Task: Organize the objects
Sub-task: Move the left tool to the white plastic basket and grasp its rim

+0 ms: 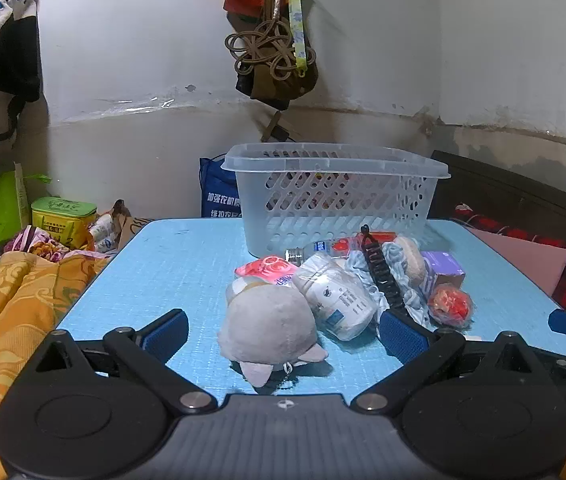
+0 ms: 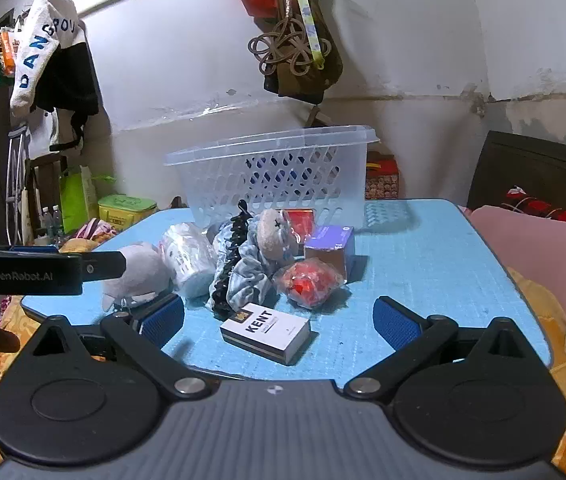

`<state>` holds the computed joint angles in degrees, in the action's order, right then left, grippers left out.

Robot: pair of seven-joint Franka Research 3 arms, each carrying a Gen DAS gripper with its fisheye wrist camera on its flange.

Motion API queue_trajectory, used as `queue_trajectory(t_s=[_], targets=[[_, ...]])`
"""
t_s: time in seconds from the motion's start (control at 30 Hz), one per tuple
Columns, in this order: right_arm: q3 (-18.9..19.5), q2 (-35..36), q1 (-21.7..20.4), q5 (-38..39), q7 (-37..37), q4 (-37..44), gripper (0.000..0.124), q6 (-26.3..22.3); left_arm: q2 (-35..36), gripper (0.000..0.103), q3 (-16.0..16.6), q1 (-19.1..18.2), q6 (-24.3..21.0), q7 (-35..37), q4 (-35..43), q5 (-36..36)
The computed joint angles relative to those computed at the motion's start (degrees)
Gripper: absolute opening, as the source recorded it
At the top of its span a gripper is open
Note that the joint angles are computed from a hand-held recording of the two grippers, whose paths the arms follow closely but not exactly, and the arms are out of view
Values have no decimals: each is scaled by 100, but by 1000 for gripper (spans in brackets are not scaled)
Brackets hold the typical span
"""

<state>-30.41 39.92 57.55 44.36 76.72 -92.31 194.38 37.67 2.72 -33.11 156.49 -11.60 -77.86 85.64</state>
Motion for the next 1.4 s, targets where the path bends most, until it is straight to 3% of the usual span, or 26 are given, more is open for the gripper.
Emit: queue_trajectory(t_s=[0.33,0.47,0.6,0.93,1.03,1.2,1.4], targets=[[27,34,-66,-133,15,102,103,-61,10,103,9,4,37,-12,26,-19],[-154,91,55,-213,156,108,103,-162,1,103,36,8,86,-125,13,76],[79,3,-133,-354,233,52,103,-89,-30,103,40,36,152,-162,-14,204],[-77,22,-64,-451,415,-22,101,-110,31,102,-40,109,264,-228,45,294],[47,-13,-164,-484,364,-20,101,-80,43,102,-3,70,248,-259,49,311],[580,-143,-553,-621,148,-25,101,29,12,102,17,33,155,-391,-5,396],[841,-171,-747,-542,-12,5,101,41,26,102,-7,43,123,-460,9,513]])
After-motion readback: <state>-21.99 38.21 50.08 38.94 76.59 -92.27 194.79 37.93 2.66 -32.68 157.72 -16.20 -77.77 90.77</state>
